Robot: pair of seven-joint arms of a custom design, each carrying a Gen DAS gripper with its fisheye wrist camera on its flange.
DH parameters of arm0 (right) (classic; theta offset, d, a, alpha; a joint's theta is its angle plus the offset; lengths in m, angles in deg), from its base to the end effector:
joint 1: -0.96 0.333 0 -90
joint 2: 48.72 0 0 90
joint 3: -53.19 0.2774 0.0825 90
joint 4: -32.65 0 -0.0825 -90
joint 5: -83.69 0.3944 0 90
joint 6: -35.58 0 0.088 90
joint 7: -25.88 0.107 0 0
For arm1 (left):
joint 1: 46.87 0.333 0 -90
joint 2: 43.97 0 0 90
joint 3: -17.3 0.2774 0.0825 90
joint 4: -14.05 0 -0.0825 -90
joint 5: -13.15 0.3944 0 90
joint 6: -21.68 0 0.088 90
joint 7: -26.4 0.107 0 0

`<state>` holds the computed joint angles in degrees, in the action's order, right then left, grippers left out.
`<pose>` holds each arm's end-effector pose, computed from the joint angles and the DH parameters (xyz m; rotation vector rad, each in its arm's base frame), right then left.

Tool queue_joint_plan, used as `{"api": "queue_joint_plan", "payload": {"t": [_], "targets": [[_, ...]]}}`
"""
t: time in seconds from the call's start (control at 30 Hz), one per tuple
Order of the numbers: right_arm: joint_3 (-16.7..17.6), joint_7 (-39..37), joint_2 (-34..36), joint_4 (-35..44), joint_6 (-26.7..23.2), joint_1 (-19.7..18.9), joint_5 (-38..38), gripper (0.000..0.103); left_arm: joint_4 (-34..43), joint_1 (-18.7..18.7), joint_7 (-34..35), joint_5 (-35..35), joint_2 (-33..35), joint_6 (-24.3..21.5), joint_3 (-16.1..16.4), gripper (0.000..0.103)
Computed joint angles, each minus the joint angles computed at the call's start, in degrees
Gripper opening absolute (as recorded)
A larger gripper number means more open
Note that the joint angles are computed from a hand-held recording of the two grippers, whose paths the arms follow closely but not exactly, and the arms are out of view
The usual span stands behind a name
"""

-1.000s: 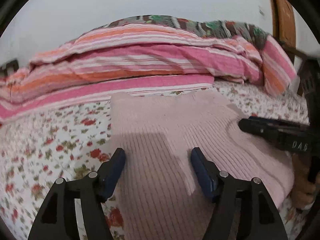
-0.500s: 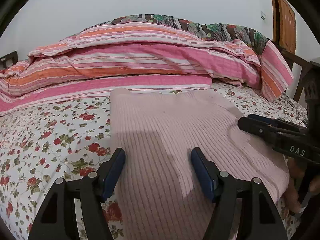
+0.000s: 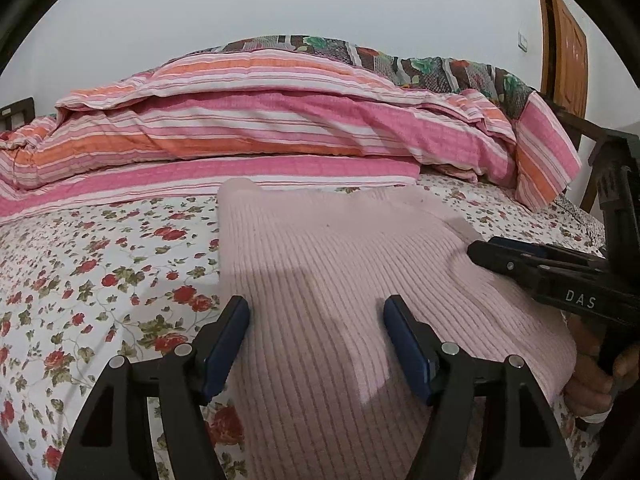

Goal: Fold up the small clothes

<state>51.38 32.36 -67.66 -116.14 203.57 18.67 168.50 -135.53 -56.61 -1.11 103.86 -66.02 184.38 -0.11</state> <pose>0.4422 0.0604 0.3577 -1.8840 1.3184 -0.4194 0.3691 -0.2407 0.3545 -1.7289 1.5516 -0.9294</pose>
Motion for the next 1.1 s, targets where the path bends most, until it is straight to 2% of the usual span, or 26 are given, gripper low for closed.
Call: {"api": "queue_joint_plan", "payload": {"t": [0.33, 0.67, 0.8, 0.97, 1.1], "targets": [[1.7, -3.7, 1.2, 0.7, 6.9, 1.8, 3.2, 0.051, 0.4, 0.1, -3.4, 2.7, 0.6, 1.5, 0.9, 0.074], [3.2, -6.0, 2.4, 1.6, 10.7, 2.1, 5.5, 0.051, 0.4, 0.2, 1.1, -1.4, 0.7, 1.1, 0.7, 0.075], [3.4, -7.1, 2.4, 1.7, 11.2, 2.1, 6.7, 0.051, 0.4, 0.2, 6.2, -6.5, 0.7, 0.9, 0.7, 0.077], [3.0, -0.4, 1.8, 0.6, 9.5, 1.4, 0.2, 0.051, -0.9, 1.3, 10.7, -10.7, -0.8, 4.3, 1.4, 0.083], [1.9, 3.9, 0.4, -0.5, 9.5, 1.9, -5.0, 0.057, -2.7, 3.9, 8.6, -9.7, -3.5, 8.3, 0.9, 0.083]]}}
